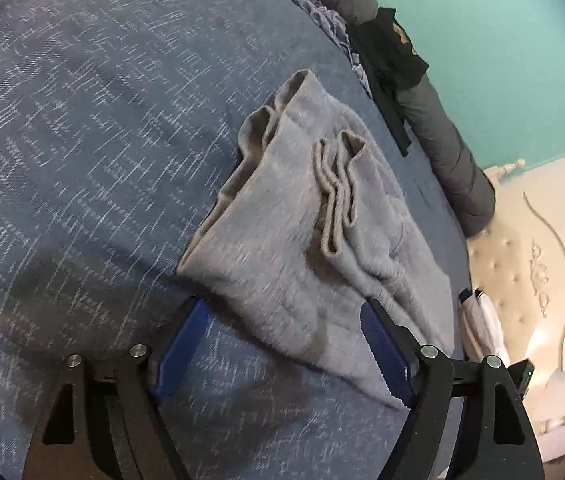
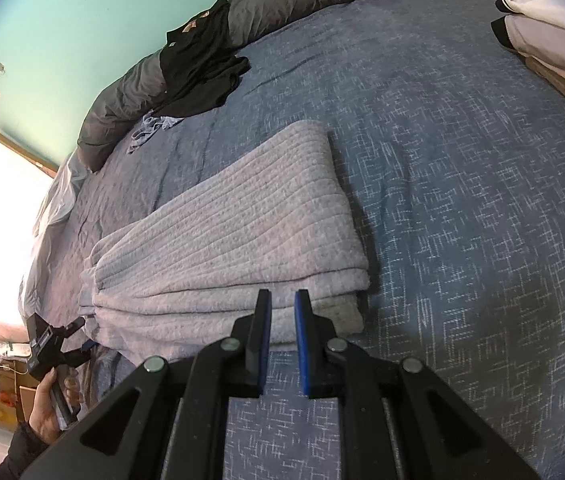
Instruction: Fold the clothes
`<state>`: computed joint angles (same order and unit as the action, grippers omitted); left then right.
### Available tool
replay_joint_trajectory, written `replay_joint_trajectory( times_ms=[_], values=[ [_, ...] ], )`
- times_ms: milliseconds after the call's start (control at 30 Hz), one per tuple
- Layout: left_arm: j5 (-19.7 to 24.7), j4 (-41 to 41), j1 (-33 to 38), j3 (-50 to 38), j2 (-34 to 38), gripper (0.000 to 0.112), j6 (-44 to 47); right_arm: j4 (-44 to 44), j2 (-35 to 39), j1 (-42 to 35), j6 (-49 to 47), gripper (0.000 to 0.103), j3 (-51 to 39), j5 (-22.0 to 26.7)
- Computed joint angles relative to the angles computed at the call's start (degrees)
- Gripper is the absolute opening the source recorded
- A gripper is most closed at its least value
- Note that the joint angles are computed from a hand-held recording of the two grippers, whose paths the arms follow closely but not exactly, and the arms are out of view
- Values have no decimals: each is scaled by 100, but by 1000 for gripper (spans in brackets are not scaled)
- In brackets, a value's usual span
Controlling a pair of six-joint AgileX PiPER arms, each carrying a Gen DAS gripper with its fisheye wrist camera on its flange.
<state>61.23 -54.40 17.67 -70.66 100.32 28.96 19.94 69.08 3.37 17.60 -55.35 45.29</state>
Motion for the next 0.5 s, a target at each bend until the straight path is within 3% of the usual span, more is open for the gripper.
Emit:
replay_joint_trajectory(
  times_ms=[500],
  values=[
    [-486, -947, -193, 89, 124, 81, 49, 212, -18, -178, -251, 11, 147, -29]
  ],
)
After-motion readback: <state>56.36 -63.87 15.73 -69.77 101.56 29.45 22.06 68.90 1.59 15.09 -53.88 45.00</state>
